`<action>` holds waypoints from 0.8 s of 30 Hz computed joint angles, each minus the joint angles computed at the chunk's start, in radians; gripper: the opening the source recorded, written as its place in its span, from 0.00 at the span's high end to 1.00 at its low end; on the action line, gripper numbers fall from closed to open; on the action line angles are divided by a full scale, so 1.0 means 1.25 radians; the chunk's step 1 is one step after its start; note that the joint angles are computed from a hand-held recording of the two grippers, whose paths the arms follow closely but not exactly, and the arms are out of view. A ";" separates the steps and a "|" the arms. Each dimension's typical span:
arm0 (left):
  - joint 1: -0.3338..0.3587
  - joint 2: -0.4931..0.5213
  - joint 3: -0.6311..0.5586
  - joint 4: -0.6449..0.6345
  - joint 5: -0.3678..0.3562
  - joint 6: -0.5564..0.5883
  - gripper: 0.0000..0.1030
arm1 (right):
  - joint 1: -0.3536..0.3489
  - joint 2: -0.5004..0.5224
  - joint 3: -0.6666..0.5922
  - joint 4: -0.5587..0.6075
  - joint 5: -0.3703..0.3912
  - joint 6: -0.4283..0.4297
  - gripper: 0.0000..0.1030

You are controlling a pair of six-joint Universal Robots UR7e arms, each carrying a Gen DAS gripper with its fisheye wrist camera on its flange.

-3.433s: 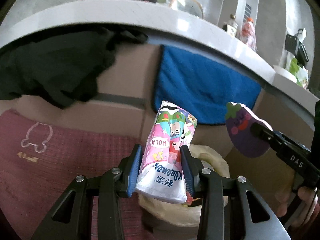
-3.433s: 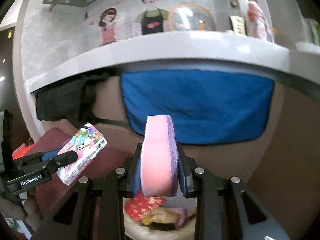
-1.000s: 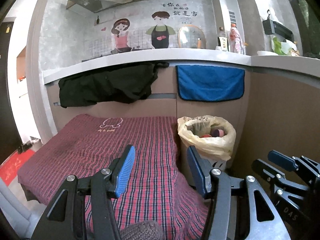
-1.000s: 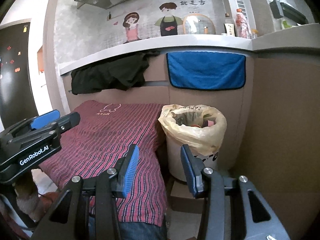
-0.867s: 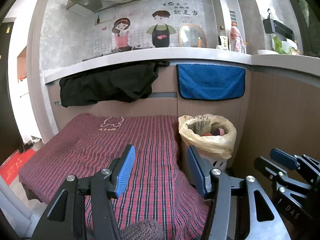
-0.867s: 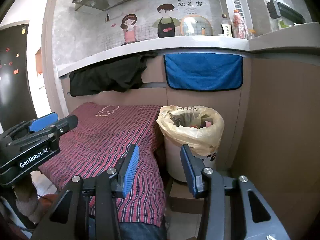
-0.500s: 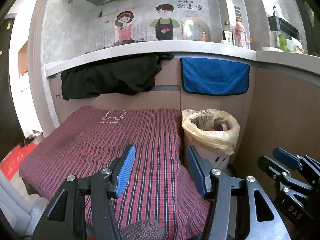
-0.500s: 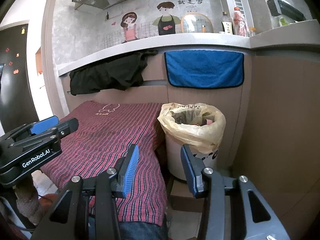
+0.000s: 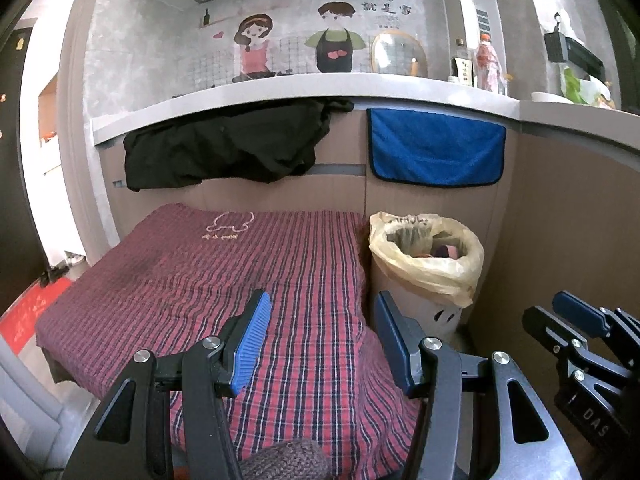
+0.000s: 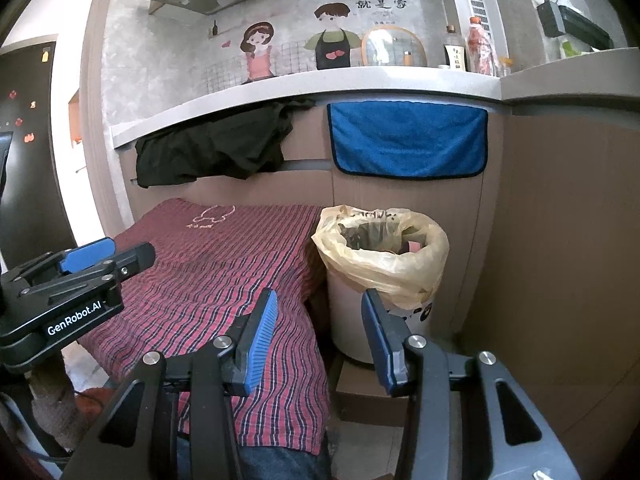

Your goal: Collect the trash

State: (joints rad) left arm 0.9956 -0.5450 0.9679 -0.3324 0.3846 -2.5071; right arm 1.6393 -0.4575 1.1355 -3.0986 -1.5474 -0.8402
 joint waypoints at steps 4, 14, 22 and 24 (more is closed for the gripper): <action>-0.004 -0.018 0.038 -0.065 0.006 0.039 0.47 | -0.001 -0.002 0.008 -0.016 0.004 0.001 0.60; -0.005 -0.018 0.039 -0.067 0.005 0.041 0.47 | -0.001 -0.007 0.030 -0.077 0.015 -0.008 0.60; -0.005 -0.024 0.046 -0.063 0.011 0.040 0.47 | 0.000 -0.006 0.025 -0.075 0.010 -0.002 0.60; -0.005 -0.025 0.048 -0.066 0.013 0.042 0.47 | 0.000 -0.006 0.025 -0.074 0.011 -0.003 0.60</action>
